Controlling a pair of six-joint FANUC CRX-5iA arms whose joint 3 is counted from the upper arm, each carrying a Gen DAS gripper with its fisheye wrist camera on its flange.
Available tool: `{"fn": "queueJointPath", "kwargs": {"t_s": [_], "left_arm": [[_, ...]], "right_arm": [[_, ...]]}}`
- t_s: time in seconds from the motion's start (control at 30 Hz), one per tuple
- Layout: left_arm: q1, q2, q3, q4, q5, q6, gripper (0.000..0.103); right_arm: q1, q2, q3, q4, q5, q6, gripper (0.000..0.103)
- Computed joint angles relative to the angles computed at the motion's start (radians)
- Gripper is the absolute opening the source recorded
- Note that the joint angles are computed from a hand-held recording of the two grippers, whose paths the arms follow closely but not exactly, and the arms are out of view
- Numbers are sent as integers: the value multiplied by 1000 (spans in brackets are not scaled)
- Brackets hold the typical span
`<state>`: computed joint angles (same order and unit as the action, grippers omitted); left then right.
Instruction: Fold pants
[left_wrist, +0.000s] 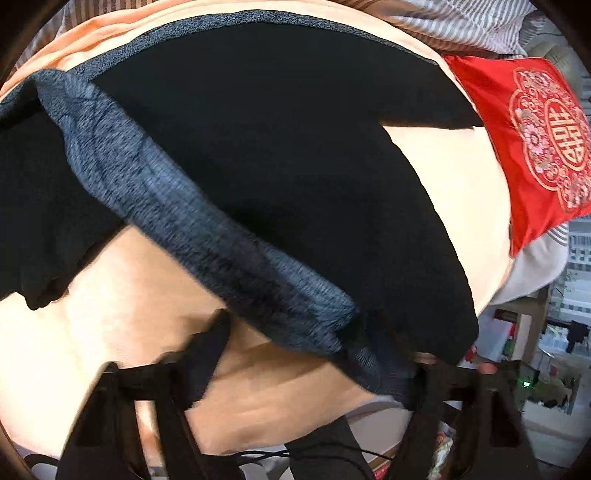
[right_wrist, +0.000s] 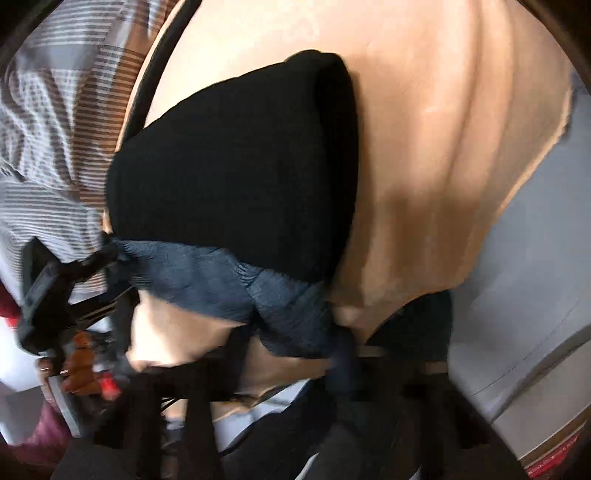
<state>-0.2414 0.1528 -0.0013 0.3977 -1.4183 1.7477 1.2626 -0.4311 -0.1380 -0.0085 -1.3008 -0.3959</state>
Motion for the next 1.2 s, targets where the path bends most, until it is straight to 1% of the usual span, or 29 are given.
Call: {"fn": "queueJointPath", "kwargs": {"t_s": [0.03,0.07,0.1,0.17,0.23,0.3,0.37,0.4,0.43,0.5,0.57,0.67,0.7,0.77,0.8,0.83,0.87,0.9,0.93,1.0,1.03,1.1,1.13,1.17,1.2], "left_arm": [[-4,18,15,12,-14,6,28],[-10,28,35,6,-26,23,28],[-15,32,55,6,-25,36,28],[-18,39,98,6,-29,40,28],[-16,55,152,2,-40,52,28],[-8,87,217,7,-50,79,28],[-4,129,286,5,-57,104,28],[-3,146,313,2,-58,112,28],[-3,180,365,-7,-64,129,28],[-5,241,455,-17,-75,152,28],[-10,315,565,-41,-81,168,28],[-14,406,701,-98,-104,195,28],[-13,433,739,-105,-120,206,28],[-11,494,830,-123,-171,225,29],[-9,499,841,-127,-181,223,30],[-8,505,859,-133,-193,218,37],[-13,502,882,-165,-209,216,46],[-21,498,909,-210,-227,216,64],[-23,480,906,-234,-224,212,70],[-10,437,866,-238,-208,200,70],[-6,424,857,-253,-215,198,70],[-11,414,862,-324,-266,203,70],[-13,415,857,-349,-291,205,70],[-15,412,840,-365,-308,208,70],[-17,409,823,-374,-317,213,70]], "right_arm": [[-17,-10,0,-10,26,19,16],[-35,-25,2,-18,53,46,16],[-77,-21,26,-41,77,106,15],[-156,-8,76,-91,89,206,15],[-263,27,141,-164,87,334,15],[-409,93,238,-260,65,506,15],[-525,155,316,-336,40,633,15],[-589,192,361,-377,23,702,15],[-666,251,427,-423,-9,793,15],[-751,334,523,-469,-76,897,15],[-829,456,656,-516,-148,1016,15],[-894,619,822,-560,-236,1110,15],[-903,647,843,-562,-254,1124,15],[-922,731,921,-561,-318,1133,15],[-927,780,961,-556,-347,1134,15],[-929,813,989,-555,-362,1133,15],[-929,857,1032,-549,-391,1128,15],[-929,870,1040,-543,-404,1131,15],[-924,896,1059,-528,-427,1131,15],[-922,927,1078,-512,-454,1130,15],[-923,936,1088,-509,-462,1132,17],[-910,958,1142,-484,-503,1151,20],[-897,979,1202,-461,-544,1175,28],[-875,989,1246,-410,-567,1215,45],[-838,989,1275,-306,-574,1277,57]]}}
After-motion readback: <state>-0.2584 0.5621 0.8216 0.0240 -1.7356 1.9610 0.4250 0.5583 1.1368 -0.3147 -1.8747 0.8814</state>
